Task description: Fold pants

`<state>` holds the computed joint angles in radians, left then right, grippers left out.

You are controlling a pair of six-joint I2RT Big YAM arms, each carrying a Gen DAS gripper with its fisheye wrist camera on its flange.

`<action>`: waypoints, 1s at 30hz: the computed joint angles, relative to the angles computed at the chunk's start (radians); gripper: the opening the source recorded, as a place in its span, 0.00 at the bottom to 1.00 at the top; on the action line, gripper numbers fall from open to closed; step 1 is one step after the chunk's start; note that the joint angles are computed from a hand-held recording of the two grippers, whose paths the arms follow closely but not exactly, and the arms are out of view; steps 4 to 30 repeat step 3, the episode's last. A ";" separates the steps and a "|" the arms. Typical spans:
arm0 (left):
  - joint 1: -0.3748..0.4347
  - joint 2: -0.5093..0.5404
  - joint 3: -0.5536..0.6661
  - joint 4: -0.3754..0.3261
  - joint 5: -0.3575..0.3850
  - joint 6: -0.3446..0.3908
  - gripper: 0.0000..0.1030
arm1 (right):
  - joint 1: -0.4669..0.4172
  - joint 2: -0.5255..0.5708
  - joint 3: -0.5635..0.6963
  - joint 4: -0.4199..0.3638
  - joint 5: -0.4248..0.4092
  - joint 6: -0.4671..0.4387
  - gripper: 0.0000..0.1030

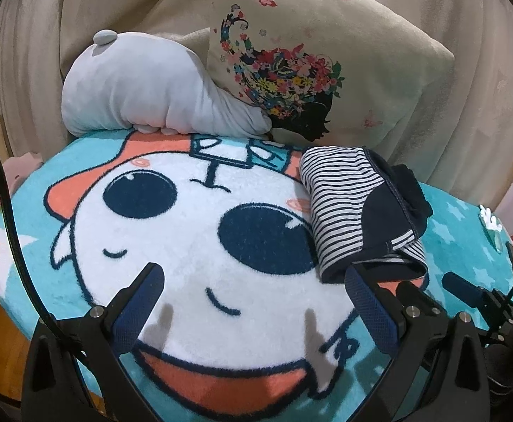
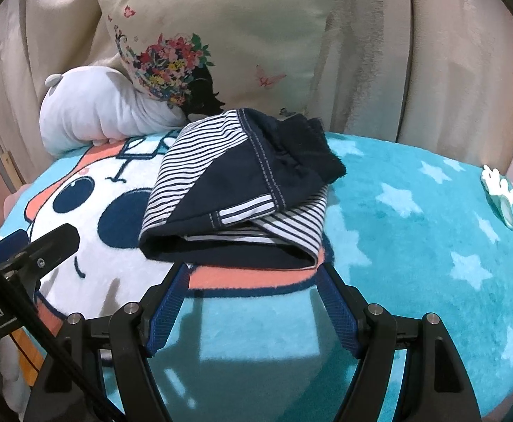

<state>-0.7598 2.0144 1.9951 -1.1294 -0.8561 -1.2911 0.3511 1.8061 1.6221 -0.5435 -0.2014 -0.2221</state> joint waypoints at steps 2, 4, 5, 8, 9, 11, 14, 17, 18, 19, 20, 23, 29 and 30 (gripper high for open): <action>0.001 -0.006 -0.012 0.016 0.010 0.010 0.99 | 0.004 0.002 0.002 -0.005 0.006 0.001 0.76; 0.003 -0.012 -0.022 0.028 0.022 0.015 0.99 | 0.006 0.004 0.005 -0.010 0.007 0.003 0.76; 0.003 -0.012 -0.022 0.028 0.022 0.015 0.99 | 0.006 0.004 0.005 -0.010 0.007 0.003 0.76; 0.003 -0.012 -0.022 0.028 0.022 0.015 0.99 | 0.006 0.004 0.005 -0.010 0.007 0.003 0.76; 0.003 -0.012 -0.022 0.028 0.022 0.015 0.99 | 0.006 0.004 0.005 -0.010 0.007 0.003 0.76; 0.003 -0.012 -0.022 0.028 0.022 0.015 0.99 | 0.006 0.004 0.005 -0.010 0.007 0.003 0.76; 0.003 -0.012 -0.022 0.028 0.022 0.015 0.99 | 0.006 0.004 0.005 -0.010 0.007 0.003 0.76; 0.003 -0.012 -0.022 0.028 0.022 0.015 0.99 | 0.006 0.004 0.005 -0.010 0.007 0.003 0.76; 0.003 -0.012 -0.022 0.028 0.022 0.015 0.99 | 0.006 0.004 0.005 -0.010 0.007 0.003 0.76; 0.003 -0.012 -0.022 0.028 0.022 0.015 0.99 | 0.006 0.004 0.005 -0.010 0.007 0.003 0.76; 0.003 -0.012 -0.022 0.028 0.022 0.015 0.99 | 0.006 0.004 0.005 -0.010 0.007 0.003 0.76; 0.003 -0.012 -0.022 0.028 0.022 0.015 0.99 | 0.006 0.004 0.005 -0.010 0.007 0.003 0.76; 0.003 -0.012 -0.022 0.028 0.022 0.015 0.99 | 0.006 0.004 0.005 -0.010 0.007 0.003 0.76; 0.003 -0.012 -0.022 0.028 0.022 0.015 0.99 | 0.006 0.004 0.005 -0.010 0.007 0.003 0.76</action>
